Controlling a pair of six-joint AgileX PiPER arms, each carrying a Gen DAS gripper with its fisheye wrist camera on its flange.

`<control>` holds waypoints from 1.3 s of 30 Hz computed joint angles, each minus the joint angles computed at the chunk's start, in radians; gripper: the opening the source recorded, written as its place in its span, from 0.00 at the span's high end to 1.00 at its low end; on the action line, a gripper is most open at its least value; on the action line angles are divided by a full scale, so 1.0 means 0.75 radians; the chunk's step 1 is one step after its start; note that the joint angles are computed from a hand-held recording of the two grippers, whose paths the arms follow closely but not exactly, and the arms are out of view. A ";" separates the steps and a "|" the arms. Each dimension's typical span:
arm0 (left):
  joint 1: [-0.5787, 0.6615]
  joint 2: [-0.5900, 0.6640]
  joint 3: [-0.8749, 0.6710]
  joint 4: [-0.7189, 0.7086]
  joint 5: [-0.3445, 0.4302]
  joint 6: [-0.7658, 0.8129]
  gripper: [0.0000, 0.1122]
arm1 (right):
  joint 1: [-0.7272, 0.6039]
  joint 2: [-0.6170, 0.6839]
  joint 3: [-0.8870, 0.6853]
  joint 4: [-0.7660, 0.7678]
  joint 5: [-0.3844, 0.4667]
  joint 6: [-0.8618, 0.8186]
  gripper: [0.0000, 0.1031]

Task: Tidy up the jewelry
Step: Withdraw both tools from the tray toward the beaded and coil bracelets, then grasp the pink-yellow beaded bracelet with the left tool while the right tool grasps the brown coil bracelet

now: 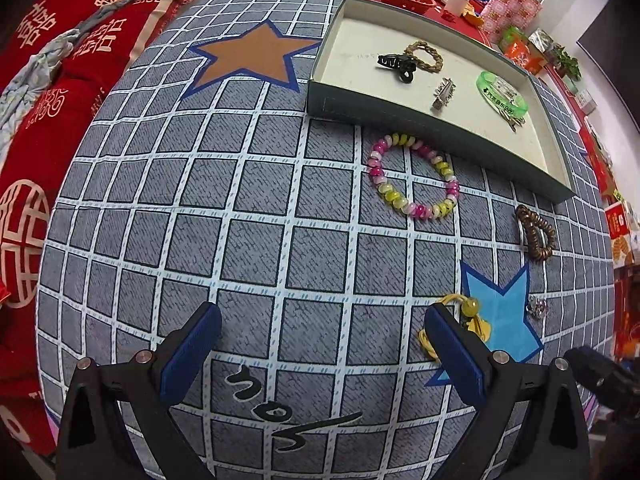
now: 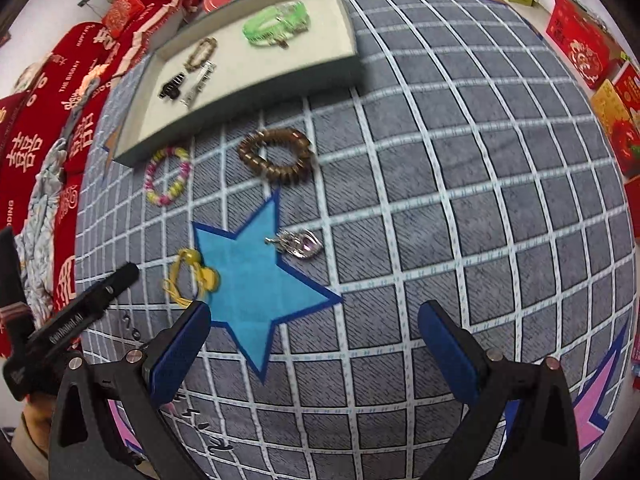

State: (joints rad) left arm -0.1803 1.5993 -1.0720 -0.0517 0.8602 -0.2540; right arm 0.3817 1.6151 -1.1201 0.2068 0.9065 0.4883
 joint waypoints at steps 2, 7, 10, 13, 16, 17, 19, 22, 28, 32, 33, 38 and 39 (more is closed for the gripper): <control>-0.002 0.019 -0.017 0.008 -0.009 -0.015 0.08 | -0.011 0.009 0.002 -0.003 0.000 -0.001 0.00; 0.012 0.090 -0.091 0.000 -0.025 -0.043 0.08 | -0.045 0.044 -0.033 -0.027 -0.002 0.006 0.00; 0.013 0.131 -0.134 0.006 -0.032 -0.050 0.08 | -0.070 0.072 -0.072 -0.029 0.000 -0.008 0.00; 0.008 0.177 -0.186 0.030 -0.035 -0.058 0.08 | -0.090 0.099 -0.116 -0.044 0.003 -0.013 0.00; 0.014 0.198 -0.211 0.038 -0.036 -0.060 0.08 | -0.107 0.134 -0.168 -0.049 0.008 -0.015 0.00; 0.015 0.207 -0.222 0.042 -0.036 -0.062 0.08 | -0.114 0.146 -0.188 -0.053 0.012 -0.016 0.00; 0.022 0.222 -0.237 0.042 -0.038 -0.053 0.08 | -0.114 0.169 -0.222 -0.065 0.018 -0.007 0.03; 0.028 0.239 -0.252 0.050 -0.035 -0.046 0.08 | -0.119 0.209 -0.276 -0.079 0.032 -0.007 0.05; 0.031 0.301 -0.308 0.036 -0.035 -0.033 0.08 | -0.110 0.293 -0.371 -0.115 0.064 -0.012 0.25; 0.027 0.333 -0.344 0.031 -0.026 -0.013 0.08 | -0.112 0.333 -0.411 -0.116 0.072 -0.026 0.28; 0.023 0.344 -0.356 0.038 -0.025 -0.011 0.08 | -0.112 0.342 -0.420 -0.117 0.073 -0.032 0.28; 0.016 0.401 -0.425 0.052 -0.009 -0.009 0.08 | -0.100 0.395 -0.476 -0.136 0.084 -0.050 0.33; 0.011 0.415 -0.440 0.061 -0.005 -0.014 0.08 | -0.094 0.407 -0.488 -0.141 0.089 -0.048 0.35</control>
State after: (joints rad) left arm -0.1723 1.9105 -1.4019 -0.0063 0.8563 -0.2648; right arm 0.3110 1.9204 -1.4862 0.1011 0.9732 0.4520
